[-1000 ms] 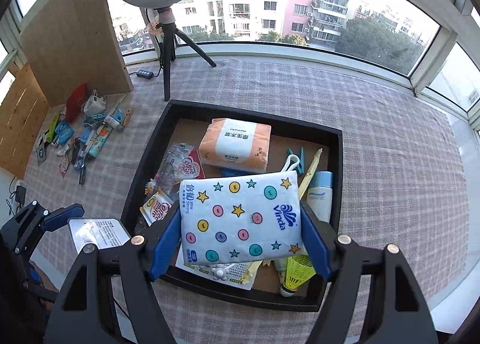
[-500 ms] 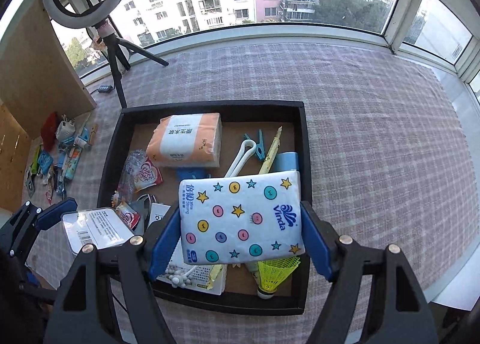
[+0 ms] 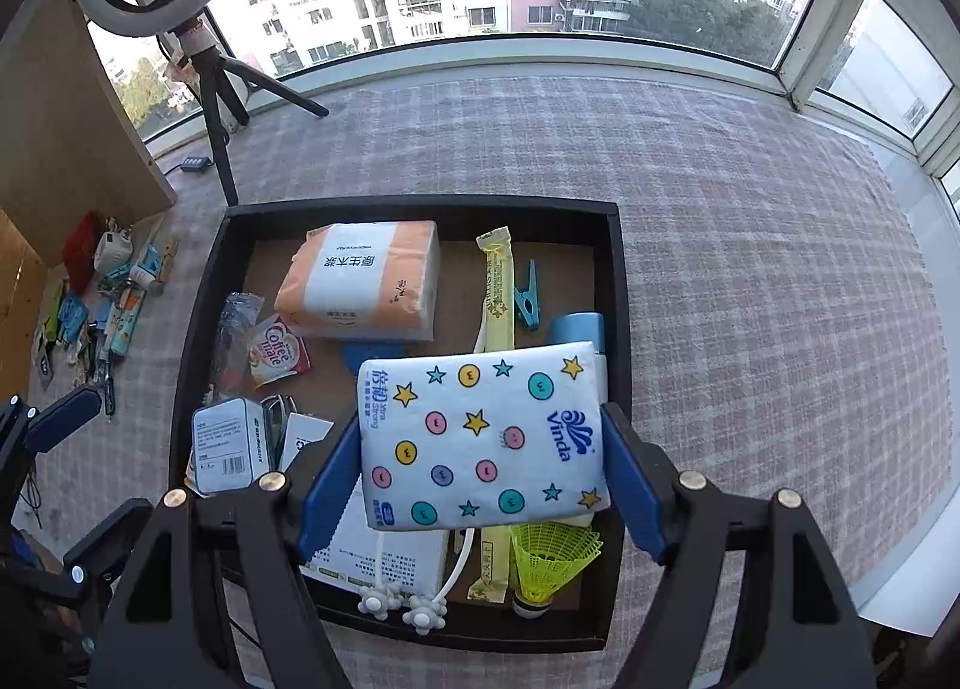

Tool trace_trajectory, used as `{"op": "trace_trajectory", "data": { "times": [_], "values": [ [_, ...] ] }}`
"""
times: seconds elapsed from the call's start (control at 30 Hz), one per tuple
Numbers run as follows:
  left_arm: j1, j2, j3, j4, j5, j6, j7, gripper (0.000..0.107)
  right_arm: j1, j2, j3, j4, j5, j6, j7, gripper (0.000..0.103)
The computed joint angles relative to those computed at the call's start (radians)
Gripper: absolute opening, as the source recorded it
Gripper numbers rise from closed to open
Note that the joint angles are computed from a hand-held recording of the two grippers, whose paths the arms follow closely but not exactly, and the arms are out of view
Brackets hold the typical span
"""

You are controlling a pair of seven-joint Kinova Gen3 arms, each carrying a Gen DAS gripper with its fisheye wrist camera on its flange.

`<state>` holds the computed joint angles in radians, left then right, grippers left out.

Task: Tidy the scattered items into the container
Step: 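Carry the Vinda pack and metal tin over the tray with both grippers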

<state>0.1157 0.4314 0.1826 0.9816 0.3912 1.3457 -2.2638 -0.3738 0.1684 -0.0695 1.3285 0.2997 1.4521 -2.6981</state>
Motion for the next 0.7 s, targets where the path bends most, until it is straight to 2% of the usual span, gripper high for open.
{"op": "trace_trajectory", "data": {
  "times": [0.3,0.4,0.53,0.7],
  "values": [
    [-0.035,0.017,-0.007,-0.029,0.006,0.014,0.004,0.073,0.019,0.01,0.007,-0.004,-0.041,-0.036,0.026,0.074],
    [-0.039,0.023,-0.008,-0.038,0.002,0.023,0.001,0.073,0.006,0.026,0.006,-0.021,-0.019,-0.011,0.024,0.074],
    [-0.039,0.02,-0.009,-0.039,-0.001,0.019,0.002,0.073,0.036,0.015,0.008,0.002,-0.078,-0.069,0.066,0.074],
    [-0.036,0.023,-0.011,-0.044,-0.006,0.016,0.007,0.073,0.029,0.023,0.009,-0.006,-0.071,-0.065,0.073,0.074]
  ]
}}
